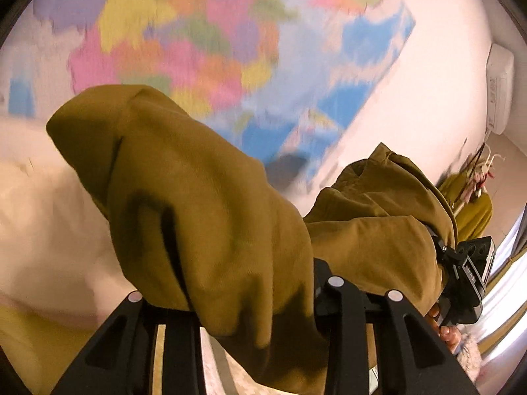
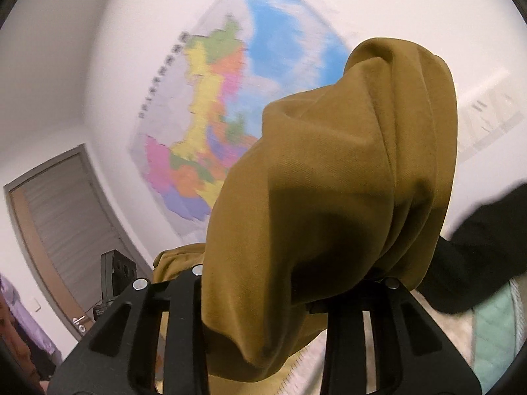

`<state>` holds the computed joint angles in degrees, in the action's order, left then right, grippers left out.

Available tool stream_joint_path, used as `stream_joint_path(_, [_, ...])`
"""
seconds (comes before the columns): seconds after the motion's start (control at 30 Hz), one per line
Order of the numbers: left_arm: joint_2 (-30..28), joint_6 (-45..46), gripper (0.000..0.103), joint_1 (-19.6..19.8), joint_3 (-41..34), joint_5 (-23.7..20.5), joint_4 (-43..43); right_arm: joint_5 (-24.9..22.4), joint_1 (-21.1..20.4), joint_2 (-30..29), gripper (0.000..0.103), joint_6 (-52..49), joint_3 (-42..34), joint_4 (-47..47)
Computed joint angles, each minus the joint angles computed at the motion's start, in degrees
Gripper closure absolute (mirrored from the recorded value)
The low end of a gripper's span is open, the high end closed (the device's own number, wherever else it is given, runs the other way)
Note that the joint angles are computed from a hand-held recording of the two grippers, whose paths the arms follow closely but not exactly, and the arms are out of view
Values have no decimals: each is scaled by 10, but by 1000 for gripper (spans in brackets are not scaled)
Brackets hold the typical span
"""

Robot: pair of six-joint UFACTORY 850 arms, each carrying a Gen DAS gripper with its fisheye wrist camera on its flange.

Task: Fold large clothes
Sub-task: 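Lift the jacket bundle with both tools and carry it toward the cream stack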

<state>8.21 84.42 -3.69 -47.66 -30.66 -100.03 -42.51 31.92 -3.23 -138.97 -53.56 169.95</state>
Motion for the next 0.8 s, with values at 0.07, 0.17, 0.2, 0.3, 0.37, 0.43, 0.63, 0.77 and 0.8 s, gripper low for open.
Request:
stream_joint_path(0.07, [9,16,71,22,-10,0,-10,-3,3,-29,72,17,-44,-30])
stream_joint_path(0.17, [17,20,71,71,-23,-13,-18,5,12,-92,72,47,-134,-74])
stream_joint_path(0.2, [14,20,71,93,-30,-17,-22,10,15,-115,72,57,-166,-85])
stream_joint_path(0.3, [-2,5,71,146,-49,-30,-22,28,26,-194,72,105,-270,-131])
stream_joint_path(0.37, [-17,5,71,170,-62,-23,-30,47,34,-259,72,155,-355,-174])
stream_joint_path(0.43, [-40,4,71,197,-80,-14,-37,66,42,-314,72,206,-431,-214])
stream_joint_path(0.63, [-108,-9,71,255,-147,3,-21,89,63,-439,73,281,-604,-274])
stream_joint_path(0.77, [-141,43,71,289,-167,-27,-69,94,74,-479,73,298,-642,-326])
stream_joint_path(0.8, [-144,78,71,301,-154,-46,-103,105,78,-491,73,332,-648,-357])
